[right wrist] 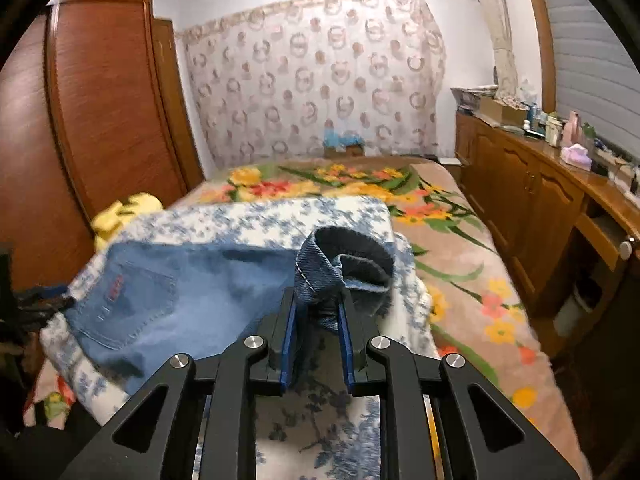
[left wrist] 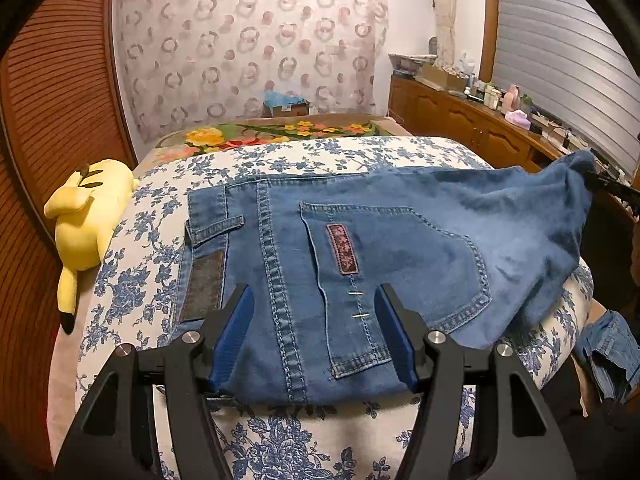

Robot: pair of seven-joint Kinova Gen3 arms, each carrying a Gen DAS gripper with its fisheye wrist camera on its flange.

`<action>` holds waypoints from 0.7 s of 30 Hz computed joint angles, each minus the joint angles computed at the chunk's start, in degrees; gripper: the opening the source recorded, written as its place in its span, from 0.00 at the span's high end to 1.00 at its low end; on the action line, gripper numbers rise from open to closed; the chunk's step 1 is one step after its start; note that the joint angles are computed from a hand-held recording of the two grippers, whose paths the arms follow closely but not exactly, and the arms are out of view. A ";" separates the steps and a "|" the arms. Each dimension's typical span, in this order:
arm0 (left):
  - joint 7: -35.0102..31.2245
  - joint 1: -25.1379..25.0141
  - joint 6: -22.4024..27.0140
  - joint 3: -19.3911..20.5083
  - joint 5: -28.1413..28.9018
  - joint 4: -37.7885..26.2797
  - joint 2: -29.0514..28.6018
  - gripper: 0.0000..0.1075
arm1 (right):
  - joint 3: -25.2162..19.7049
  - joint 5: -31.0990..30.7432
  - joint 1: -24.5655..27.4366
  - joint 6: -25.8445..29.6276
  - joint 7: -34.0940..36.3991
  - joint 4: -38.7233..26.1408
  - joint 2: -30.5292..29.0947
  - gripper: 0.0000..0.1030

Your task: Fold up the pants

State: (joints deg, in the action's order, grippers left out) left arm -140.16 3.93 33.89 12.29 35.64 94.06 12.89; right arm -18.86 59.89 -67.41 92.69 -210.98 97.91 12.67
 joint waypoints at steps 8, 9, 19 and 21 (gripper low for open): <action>0.10 0.13 0.54 -0.28 -0.25 0.12 0.07 0.41 | 0.33 -4.43 1.20 -1.08 -2.51 1.70 0.33 0.68; 0.08 0.11 0.58 -0.23 -0.26 0.18 0.05 0.41 | 0.30 -4.75 1.19 -1.09 -2.63 1.77 0.41 0.67; 0.58 0.46 0.62 0.02 -1.02 0.20 0.29 0.41 | 1.10 -4.39 -1.06 3.33 -0.04 -2.37 2.34 0.65; 0.53 0.46 0.67 0.06 -0.94 0.17 0.33 0.41 | 1.11 -4.37 -0.64 1.53 0.26 -1.25 2.04 0.65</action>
